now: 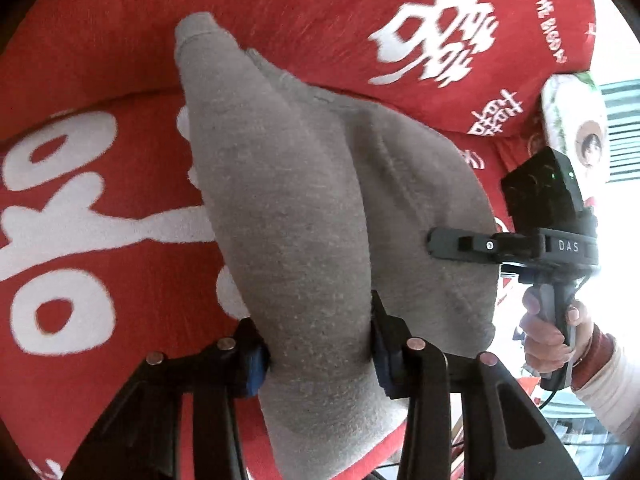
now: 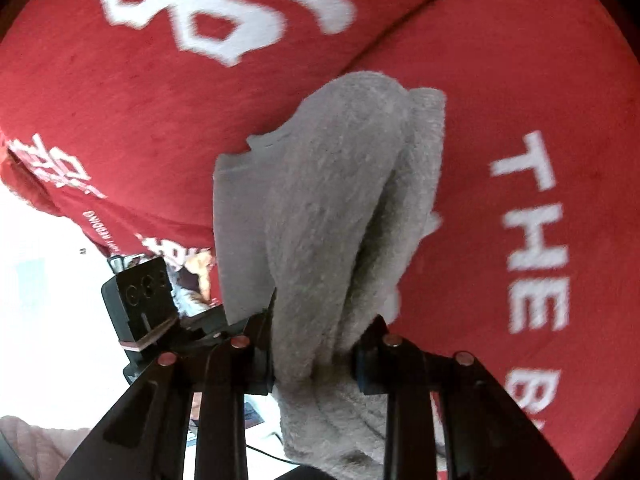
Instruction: Fold small clothes
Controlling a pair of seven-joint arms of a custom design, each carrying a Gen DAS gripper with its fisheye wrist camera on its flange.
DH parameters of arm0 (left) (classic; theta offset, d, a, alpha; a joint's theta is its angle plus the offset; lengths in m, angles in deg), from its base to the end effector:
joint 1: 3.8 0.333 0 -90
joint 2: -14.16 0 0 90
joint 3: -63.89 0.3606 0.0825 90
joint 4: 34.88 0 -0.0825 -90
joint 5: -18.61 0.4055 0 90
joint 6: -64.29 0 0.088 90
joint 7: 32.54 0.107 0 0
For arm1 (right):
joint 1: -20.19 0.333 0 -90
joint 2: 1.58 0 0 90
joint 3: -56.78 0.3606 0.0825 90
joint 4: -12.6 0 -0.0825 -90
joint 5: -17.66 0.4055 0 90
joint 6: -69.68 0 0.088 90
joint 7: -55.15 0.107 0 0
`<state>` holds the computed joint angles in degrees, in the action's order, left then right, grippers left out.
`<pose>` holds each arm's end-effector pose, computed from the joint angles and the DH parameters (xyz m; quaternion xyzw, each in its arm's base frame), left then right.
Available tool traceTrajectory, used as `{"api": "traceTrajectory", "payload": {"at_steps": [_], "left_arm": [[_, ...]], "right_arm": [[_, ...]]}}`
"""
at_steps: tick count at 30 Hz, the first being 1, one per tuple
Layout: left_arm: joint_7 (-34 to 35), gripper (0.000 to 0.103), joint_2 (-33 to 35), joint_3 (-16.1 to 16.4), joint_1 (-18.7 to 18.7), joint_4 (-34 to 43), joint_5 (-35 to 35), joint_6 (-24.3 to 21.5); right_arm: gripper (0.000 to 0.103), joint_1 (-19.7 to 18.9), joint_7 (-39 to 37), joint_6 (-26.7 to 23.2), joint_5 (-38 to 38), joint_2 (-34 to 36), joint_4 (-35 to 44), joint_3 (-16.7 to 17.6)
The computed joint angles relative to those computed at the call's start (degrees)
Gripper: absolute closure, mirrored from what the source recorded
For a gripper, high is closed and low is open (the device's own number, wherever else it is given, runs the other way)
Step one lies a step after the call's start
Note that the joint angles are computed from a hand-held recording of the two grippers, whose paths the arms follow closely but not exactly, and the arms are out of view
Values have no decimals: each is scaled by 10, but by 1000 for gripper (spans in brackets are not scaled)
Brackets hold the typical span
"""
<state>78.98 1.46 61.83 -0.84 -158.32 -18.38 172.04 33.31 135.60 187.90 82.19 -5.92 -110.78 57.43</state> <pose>0.4980 -0.0385 0.5387 0.6266 -0.7206 0.2323 0.1846 0.5234 0.1774 0.4921 -0.5660 0.6785 0.3471 0.3143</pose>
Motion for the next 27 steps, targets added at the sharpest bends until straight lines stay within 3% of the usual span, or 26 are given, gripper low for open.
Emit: {"api": "traceTrajectory", "payload": {"at_steps": [10,15,18,21,25,27], "left_arm": [[13,60,-90,57,59,-11,40,-108],[35,60,-123,76,99,-40,92,-127],[48,60,-133,77,122,-71,128,-112],[33,60,-141,66,146,-97,183,-90],[31,59,-161,79,166,-105,204,-81],[23,59,-170,79,174,-103,215,-78]], "right_arm": [[72,48,34,-4,55,-58,-22,16],[72,87,33,21,101,-53,-39,35],[73,100,29,27,102,-34,-42,44],[70,110,76,33,49,-10,-31,57],[63,111,154,26,-101,-12,-8,64],[50,111,203,18,-181,-22,5,65]]}}
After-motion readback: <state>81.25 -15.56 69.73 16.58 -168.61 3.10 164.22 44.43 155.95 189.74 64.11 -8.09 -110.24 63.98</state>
